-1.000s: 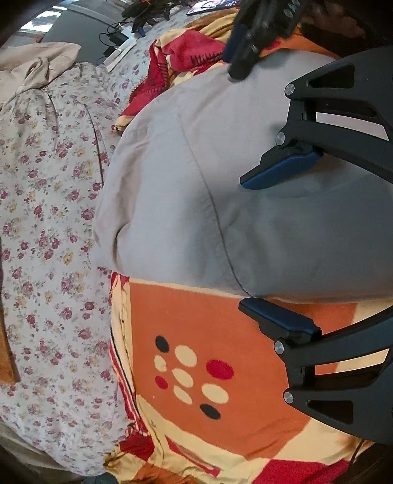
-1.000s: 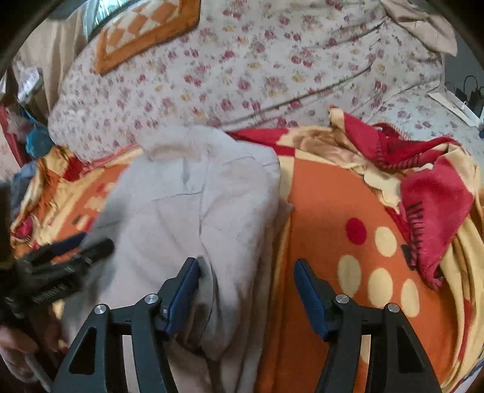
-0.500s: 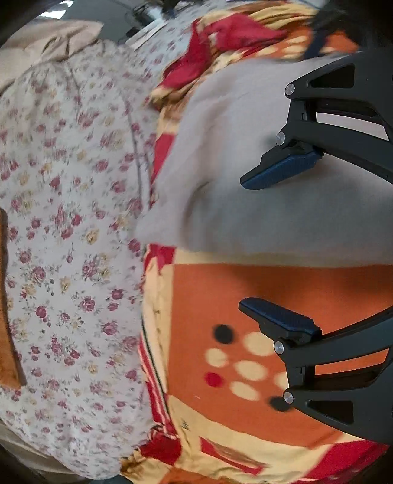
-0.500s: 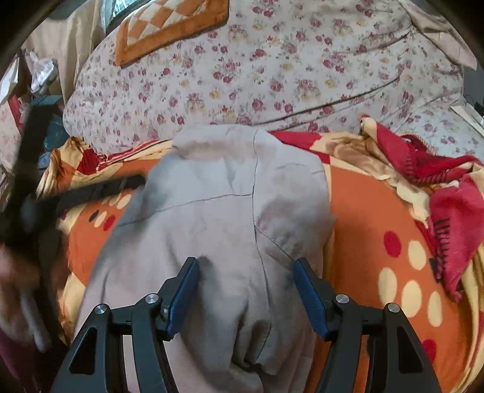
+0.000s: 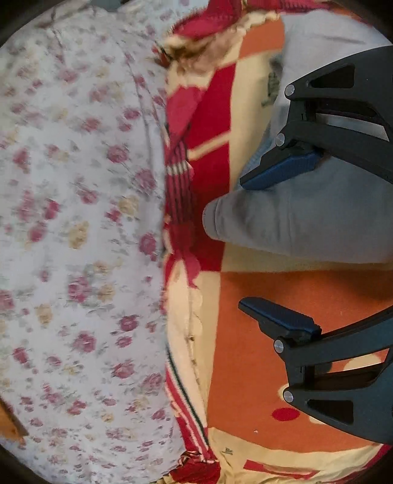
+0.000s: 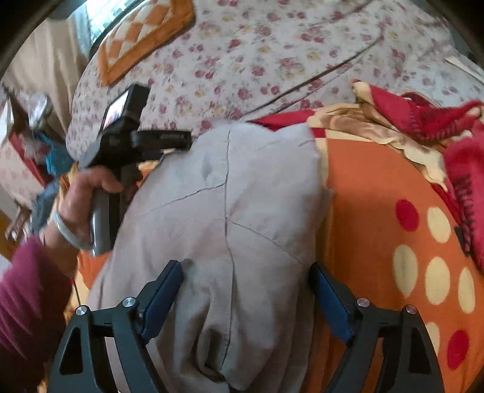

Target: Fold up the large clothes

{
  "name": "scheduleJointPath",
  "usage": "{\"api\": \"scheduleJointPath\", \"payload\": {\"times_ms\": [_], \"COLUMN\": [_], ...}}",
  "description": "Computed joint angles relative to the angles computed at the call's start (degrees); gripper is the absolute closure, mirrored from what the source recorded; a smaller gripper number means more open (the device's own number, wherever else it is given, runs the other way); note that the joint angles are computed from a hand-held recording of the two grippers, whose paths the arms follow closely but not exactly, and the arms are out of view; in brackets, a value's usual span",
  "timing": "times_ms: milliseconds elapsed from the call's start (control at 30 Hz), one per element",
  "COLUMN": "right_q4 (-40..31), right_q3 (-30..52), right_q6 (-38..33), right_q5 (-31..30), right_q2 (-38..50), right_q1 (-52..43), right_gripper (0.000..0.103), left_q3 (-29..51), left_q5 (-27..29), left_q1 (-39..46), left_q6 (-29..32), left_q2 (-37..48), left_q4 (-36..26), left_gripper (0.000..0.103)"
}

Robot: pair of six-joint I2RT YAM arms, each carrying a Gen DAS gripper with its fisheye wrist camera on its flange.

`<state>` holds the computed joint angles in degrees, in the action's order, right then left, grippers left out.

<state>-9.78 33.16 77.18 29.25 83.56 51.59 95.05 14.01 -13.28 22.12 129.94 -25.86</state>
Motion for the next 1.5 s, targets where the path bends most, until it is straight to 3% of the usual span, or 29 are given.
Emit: {"api": "scheduleJointPath", "payload": {"times_ms": [200, 300, 400, 567, 667, 800, 900, 1133, 1500], "right_q4": [-14.3, -18.3, -20.0, -21.2, -16.5, -28.2, -35.8, -43.3, -42.2], "right_q3": [6.2, 11.0, 16.0, 18.5, 13.3, 17.7, 21.7, 27.8, 29.5], "right_q6": [2.6, -0.4, -3.8, -2.1, 2.0, 6.6, 11.3, 16.7, 17.3], "right_q5": [8.9, 11.3, 9.6, 5.0, 5.2, 7.5, 9.9, 14.1, 13.1], "right_q2": [-3.8, -2.7, 2.3, 11.9, 9.8, 8.9, 9.8, 11.7, 14.0], "right_q1": [3.7, 3.8, 3.2, 4.1, 5.0, 8.9, 12.3, 15.5, 14.7], "right_gripper": [0.021, 0.029, 0.041, 0.041, 0.041, 0.041, 0.041, 0.028, 0.023], "left_q3": [-7.0, -12.7, -20.2, -31.1, -38.0, -44.3, -47.2, -49.7, -51.0], "left_q5": [8.7, 11.1, 13.2, 14.1, 14.1, 15.5, 16.4, 18.7, 19.6], "left_q1": [6.0, 8.8, 12.3, 17.1, 18.8, 20.8, 22.0, 25.4, 27.5], "left_q6": [4.6, 8.2, 12.6, 18.6, 20.5, 21.5, 21.3, 22.4, 21.7], "left_q2": [-10.4, -16.2, -22.4, -29.3, -34.4, -40.1, -42.7, -45.3, -46.6], "left_q4": [-4.1, -5.2, -5.6, -4.7, -0.6, 2.3, 3.7, 2.4, 2.4], "left_gripper": [0.03, 0.03, 0.03, 0.03, 0.03, 0.029, 0.03, 0.03, 0.03]}}
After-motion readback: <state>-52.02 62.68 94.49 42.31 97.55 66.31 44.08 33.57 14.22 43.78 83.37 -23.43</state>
